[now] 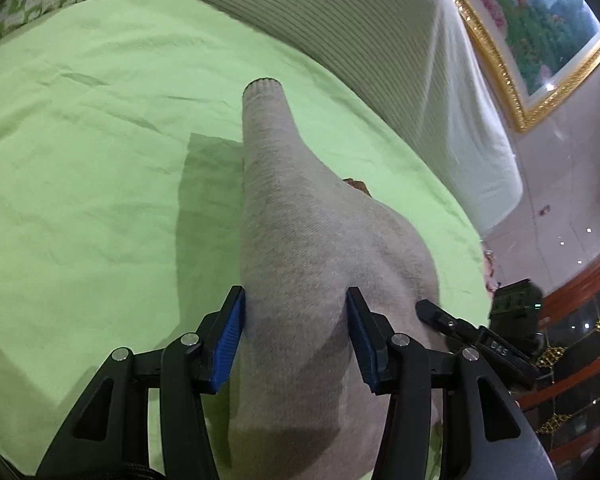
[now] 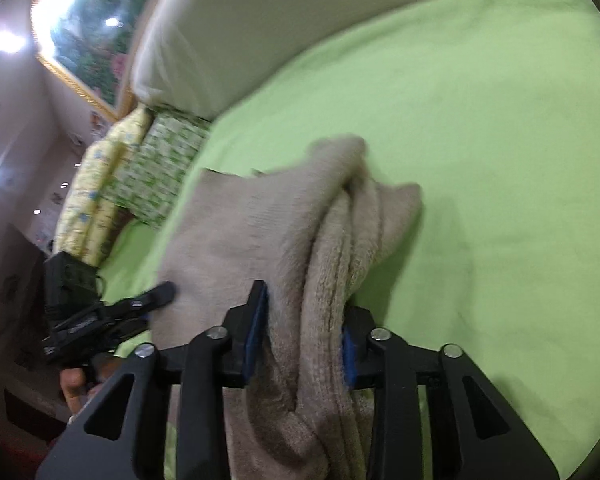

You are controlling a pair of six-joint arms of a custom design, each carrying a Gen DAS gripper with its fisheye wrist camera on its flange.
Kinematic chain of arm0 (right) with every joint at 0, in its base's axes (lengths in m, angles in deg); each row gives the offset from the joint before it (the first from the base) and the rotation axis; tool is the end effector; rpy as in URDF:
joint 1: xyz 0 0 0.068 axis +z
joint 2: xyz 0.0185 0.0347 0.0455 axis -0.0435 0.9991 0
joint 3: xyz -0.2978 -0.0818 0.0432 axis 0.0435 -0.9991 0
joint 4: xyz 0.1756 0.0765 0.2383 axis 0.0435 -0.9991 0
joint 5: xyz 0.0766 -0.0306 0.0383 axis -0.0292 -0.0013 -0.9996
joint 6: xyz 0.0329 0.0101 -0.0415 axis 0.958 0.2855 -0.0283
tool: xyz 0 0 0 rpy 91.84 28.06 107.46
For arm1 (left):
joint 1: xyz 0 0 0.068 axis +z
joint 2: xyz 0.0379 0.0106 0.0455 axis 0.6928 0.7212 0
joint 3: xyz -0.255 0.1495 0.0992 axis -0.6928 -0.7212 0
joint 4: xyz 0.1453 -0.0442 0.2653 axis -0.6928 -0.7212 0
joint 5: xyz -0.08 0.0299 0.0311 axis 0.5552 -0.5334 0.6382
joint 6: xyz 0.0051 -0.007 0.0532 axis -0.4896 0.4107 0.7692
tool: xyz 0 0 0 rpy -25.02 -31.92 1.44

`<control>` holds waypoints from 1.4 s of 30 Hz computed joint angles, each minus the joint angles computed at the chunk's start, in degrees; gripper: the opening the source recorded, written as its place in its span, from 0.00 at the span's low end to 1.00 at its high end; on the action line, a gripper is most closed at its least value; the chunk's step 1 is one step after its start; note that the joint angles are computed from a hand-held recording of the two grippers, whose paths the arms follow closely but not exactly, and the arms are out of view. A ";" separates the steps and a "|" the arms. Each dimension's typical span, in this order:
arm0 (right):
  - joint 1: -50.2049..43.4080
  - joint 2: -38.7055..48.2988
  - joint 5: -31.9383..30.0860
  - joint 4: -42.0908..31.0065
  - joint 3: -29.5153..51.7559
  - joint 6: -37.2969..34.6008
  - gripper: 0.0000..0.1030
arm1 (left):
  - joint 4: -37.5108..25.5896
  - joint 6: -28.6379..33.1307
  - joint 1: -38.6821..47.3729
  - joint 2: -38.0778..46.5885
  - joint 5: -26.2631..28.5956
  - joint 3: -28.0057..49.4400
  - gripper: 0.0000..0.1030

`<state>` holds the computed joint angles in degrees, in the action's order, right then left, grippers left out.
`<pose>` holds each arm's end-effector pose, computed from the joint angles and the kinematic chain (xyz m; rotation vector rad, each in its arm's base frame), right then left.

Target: Fold small clothes

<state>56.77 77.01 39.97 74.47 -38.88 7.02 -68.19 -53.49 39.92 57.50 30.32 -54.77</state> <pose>0.1198 0.1710 0.0792 0.4163 2.2841 0.6667 0.2072 -0.0335 0.1029 -0.0099 2.4489 -0.8579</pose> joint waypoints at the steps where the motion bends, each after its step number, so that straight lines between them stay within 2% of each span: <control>1: 0.34 0.72 0.68 1.26 -0.73 1.41 0.44 | 0.86 0.43 0.46 0.43 0.19 -0.37 0.53; 3: 0.91 1.21 1.62 2.93 -1.77 3.03 0.50 | 3.52 -1.49 -0.91 2.53 -0.84 -0.28 0.57; 5: 2.05 0.71 3.28 1.07 -1.62 4.36 0.50 | 6.39 -3.55 -2.23 4.77 -1.38 -0.15 0.61; 7: 3.11 0.04 5.32 -4.76 0.34 5.22 0.53 | 8.52 -4.18 -2.66 7.10 -2.03 0.30 0.64; 9: 4.39 -0.09 7.56 -13.17 3.27 7.35 0.61 | 9.49 -4.71 -3.77 8.98 -4.16 1.17 0.69; 13: 6.94 -0.62 11.15 -23.11 7.36 10.26 0.62 | 8.15 -4.62 -3.76 7.21 -5.90 0.42 0.70; 18: 12.09 -4.21 16.52 -33.00 9.69 15.73 0.62 | -0.94 -4.15 -7.24 -3.78 -12.49 -0.76 0.69; 22: 18.44 -7.35 22.33 -41.95 11.20 22.56 0.62 | -8.14 -3.47 -7.17 -14.12 -12.38 -2.92 0.69; 26: 23.46 -5.23 24.73 -50.22 14.69 28.26 0.63 | -15.22 -2.86 -7.38 -22.94 -12.90 -5.07 0.69; 31: 28.27 -1.05 25.35 -56.11 17.96 35.56 0.63 | -23.40 -2.03 -8.29 -32.36 -14.74 -7.28 0.69; 37: 30.67 5.23 23.73 -62.13 22.67 38.13 0.63 | -29.82 0.37 -8.59 -38.89 -16.94 -8.63 0.69; 42: 34.43 7.28 24.17 -66.08 24.41 43.73 0.63 | -39.33 0.24 -10.06 -49.37 -19.13 -8.98 0.71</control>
<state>91.20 84.29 64.14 8.39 -14.47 50.75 -107.52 -53.25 29.87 8.13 11.19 -63.75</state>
